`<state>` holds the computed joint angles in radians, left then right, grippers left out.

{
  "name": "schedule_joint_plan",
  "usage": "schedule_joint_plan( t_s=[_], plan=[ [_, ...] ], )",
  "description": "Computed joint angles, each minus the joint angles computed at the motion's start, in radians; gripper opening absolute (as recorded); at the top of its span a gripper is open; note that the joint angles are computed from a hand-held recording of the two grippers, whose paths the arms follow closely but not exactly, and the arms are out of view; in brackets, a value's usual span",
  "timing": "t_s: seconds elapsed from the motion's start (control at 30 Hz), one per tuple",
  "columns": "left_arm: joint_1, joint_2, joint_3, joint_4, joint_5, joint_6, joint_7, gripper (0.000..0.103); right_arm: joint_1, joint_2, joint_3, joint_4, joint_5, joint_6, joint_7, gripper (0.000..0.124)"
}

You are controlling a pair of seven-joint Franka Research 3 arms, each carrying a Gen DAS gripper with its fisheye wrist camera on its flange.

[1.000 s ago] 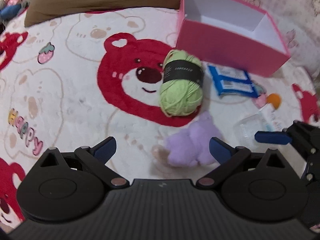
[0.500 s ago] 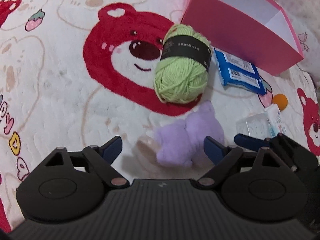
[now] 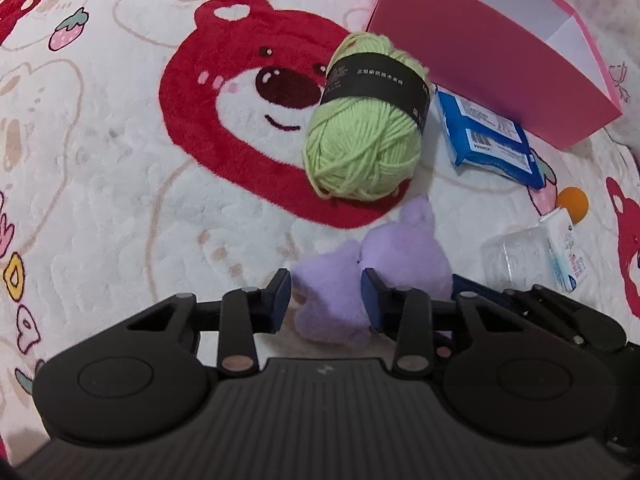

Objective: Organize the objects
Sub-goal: 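Lower the right tool over the purple plush toy and close on it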

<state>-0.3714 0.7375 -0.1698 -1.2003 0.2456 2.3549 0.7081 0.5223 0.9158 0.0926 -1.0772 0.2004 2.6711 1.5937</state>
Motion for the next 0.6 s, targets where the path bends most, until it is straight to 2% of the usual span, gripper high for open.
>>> schedule_joint_plan(
  t_s=[0.07,0.23,0.37,0.47,0.6],
  plan=[
    [0.002,0.002,-0.002,0.006,-0.002,-0.007,0.007,0.037,-0.005,0.006,0.009,0.008,0.006,-0.007,-0.010,0.054],
    [0.012,0.000,-0.007,0.006,-0.026,-0.023,0.004,0.043,0.026,-0.005,-0.025,-0.003,-0.040,-0.005,-0.021,0.053],
    [-0.004,-0.005,0.006,-0.005,-0.002,-0.016,-0.021,0.041,0.068,-0.026,-0.069,-0.024,-0.108,-0.002,-0.010,0.052],
    [0.024,-0.007,-0.018,-0.022,-0.044,0.016,-0.021,0.041,0.094,-0.017,-0.102,-0.009,-0.160,-0.017,0.011,0.052],
    [0.046,-0.014,-0.030,-0.049,-0.084,0.057,-0.028,0.044,0.077,-0.012,-0.092,-0.011,-0.154,-0.004,0.046,0.051]
  ],
)
